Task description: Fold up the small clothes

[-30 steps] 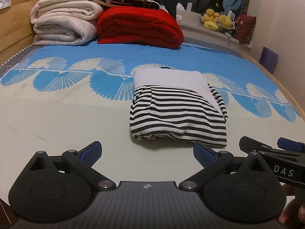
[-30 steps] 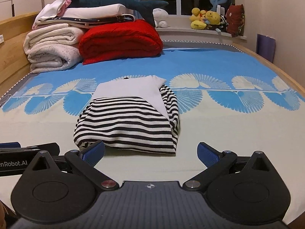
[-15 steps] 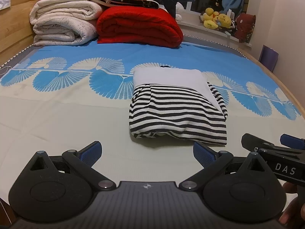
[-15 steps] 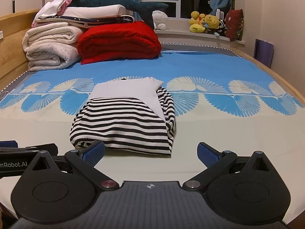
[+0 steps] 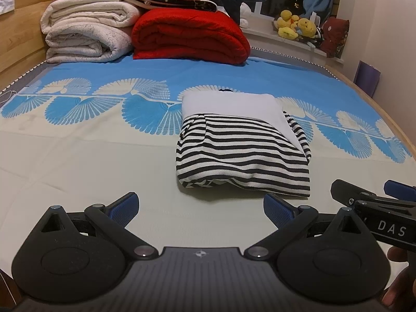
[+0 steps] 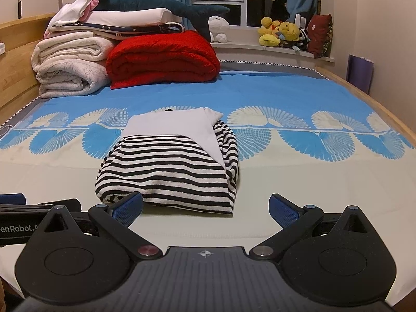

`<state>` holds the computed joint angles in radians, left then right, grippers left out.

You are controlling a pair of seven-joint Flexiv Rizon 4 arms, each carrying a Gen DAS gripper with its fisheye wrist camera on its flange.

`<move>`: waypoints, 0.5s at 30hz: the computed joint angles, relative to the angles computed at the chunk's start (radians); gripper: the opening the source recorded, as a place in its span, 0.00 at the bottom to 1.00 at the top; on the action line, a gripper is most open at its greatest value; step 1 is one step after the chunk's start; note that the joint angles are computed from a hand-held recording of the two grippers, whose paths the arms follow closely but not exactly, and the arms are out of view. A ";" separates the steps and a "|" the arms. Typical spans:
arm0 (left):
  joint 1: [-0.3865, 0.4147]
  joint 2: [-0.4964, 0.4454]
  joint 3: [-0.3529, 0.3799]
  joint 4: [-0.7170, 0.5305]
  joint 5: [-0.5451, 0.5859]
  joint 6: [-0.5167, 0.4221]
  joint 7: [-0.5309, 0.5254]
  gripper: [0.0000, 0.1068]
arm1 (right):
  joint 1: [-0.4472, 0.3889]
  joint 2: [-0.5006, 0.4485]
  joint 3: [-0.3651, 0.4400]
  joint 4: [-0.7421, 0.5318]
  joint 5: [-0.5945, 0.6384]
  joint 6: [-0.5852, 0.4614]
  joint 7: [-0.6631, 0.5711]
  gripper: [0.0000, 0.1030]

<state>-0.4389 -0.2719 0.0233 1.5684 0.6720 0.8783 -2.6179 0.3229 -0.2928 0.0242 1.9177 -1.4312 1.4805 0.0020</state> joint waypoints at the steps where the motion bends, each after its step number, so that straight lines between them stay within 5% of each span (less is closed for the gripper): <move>1: 0.000 0.000 0.000 0.000 0.000 0.000 0.000 0.96 | 0.000 0.000 0.000 0.000 0.000 0.000 0.000 0.99; 15: 0.001 -0.001 -0.001 -0.001 -0.002 -0.003 -0.001 0.96 | 0.001 0.000 0.001 0.001 0.005 -0.002 -0.004 0.99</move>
<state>-0.4383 -0.2724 0.0218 1.5678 0.6701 0.8754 -2.6191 0.3240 -0.2927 0.0252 1.9183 -1.4257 1.4781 -0.0021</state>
